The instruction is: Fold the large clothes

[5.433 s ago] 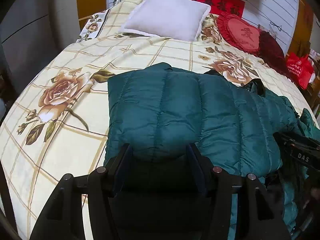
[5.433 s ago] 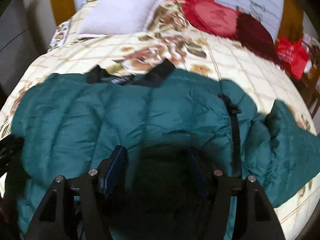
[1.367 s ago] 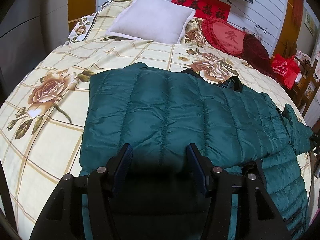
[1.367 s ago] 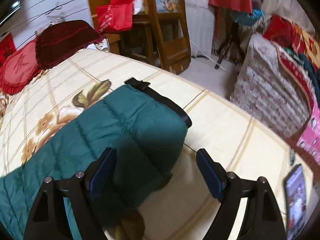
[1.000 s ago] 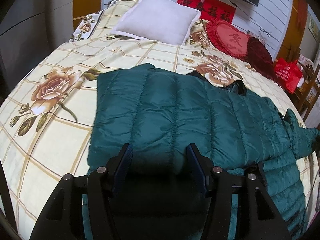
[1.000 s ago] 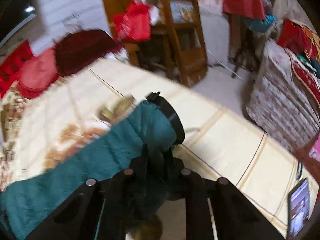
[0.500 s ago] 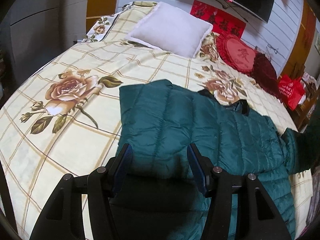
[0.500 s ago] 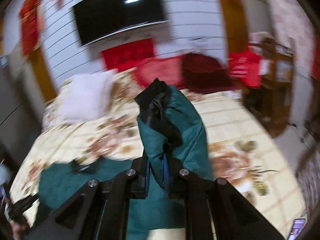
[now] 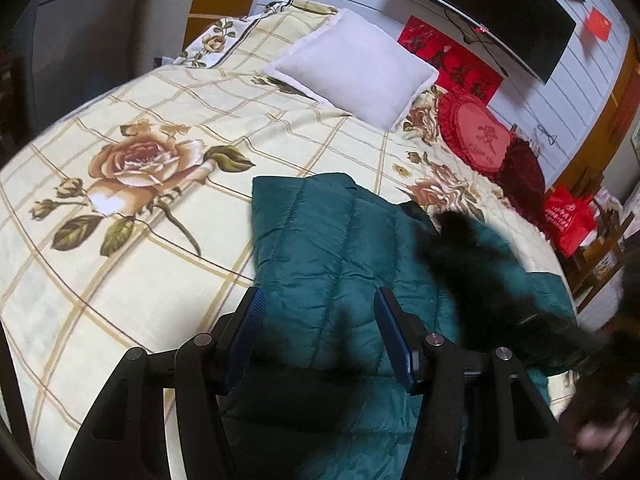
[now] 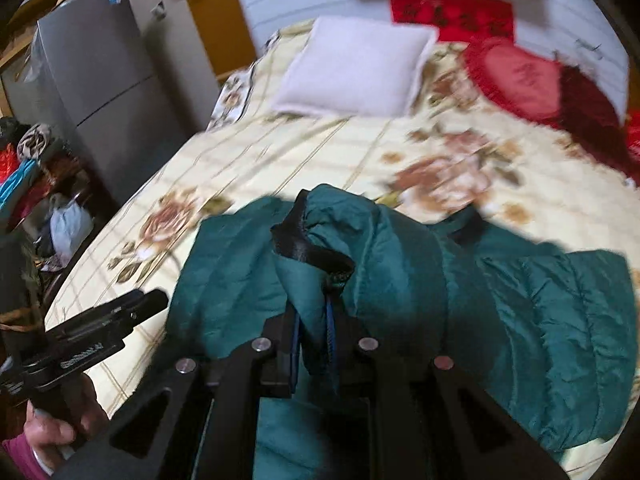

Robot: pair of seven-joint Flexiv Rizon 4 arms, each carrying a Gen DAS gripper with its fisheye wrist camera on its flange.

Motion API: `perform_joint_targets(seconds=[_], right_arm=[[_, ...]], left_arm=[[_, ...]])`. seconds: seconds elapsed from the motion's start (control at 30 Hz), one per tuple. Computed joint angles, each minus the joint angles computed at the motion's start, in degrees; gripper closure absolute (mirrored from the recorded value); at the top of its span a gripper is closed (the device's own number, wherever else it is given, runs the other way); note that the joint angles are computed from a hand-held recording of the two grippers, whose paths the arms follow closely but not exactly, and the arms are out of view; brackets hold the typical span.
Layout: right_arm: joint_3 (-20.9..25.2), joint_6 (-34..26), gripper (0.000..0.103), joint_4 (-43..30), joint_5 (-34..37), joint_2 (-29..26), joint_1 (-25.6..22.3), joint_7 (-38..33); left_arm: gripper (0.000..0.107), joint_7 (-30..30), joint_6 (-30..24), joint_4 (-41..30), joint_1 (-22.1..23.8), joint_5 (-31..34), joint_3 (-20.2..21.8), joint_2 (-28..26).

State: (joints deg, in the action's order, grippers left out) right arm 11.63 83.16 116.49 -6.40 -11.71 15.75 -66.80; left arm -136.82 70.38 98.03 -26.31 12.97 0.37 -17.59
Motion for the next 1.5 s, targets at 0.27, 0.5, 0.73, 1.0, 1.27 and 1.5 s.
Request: perform_joint_targets(seconds=[0.27, 0.5, 0.73, 1.0, 1.27, 1.5], right_arm=[[5.8, -4.4, 0.036, 0.6, 13.8, 3.4, -4.2, -11.7], [0.3, -6.2, 0.029, 10.8, 12.9, 17.7, -5.5, -12.7], [-3.6, -7.7, 0.027, 19.0, 4.7, 25.5, -9.7, -6.5], [-2.6, -1.2, 0.027, 20.8, -9.7, 24.2, -18.1, 6.0], [-4.4, 1.6, 0.031, 13.1, -21.4, 10.6, -14.6, 16.5], [-14.7, 1.0, 0.032, 10.6, -40.7, 1.9, -5.3, 31.0]], left_arm=[[0.039, 10.7, 8.2, 3.9, 4.3, -12.4, -7.2, -1.6], [0.036, 15.7, 8.8, 1.2, 0.9, -19.1, -7.5, -5.0], [0.040, 13.1, -2.9, -11.4, -5.2, -14.8, -3.4, -11.5], [0.079, 8.7, -3.2, -13.0, -8.3, -4.5, 2.3, -7.8], [0.079, 2.2, -4.0, -5.1, -3.4, 2.0, 2.7, -2.5], [0.075, 3.7, -6.7, -5.1, -1.8, 1.0, 1.0, -4.3]])
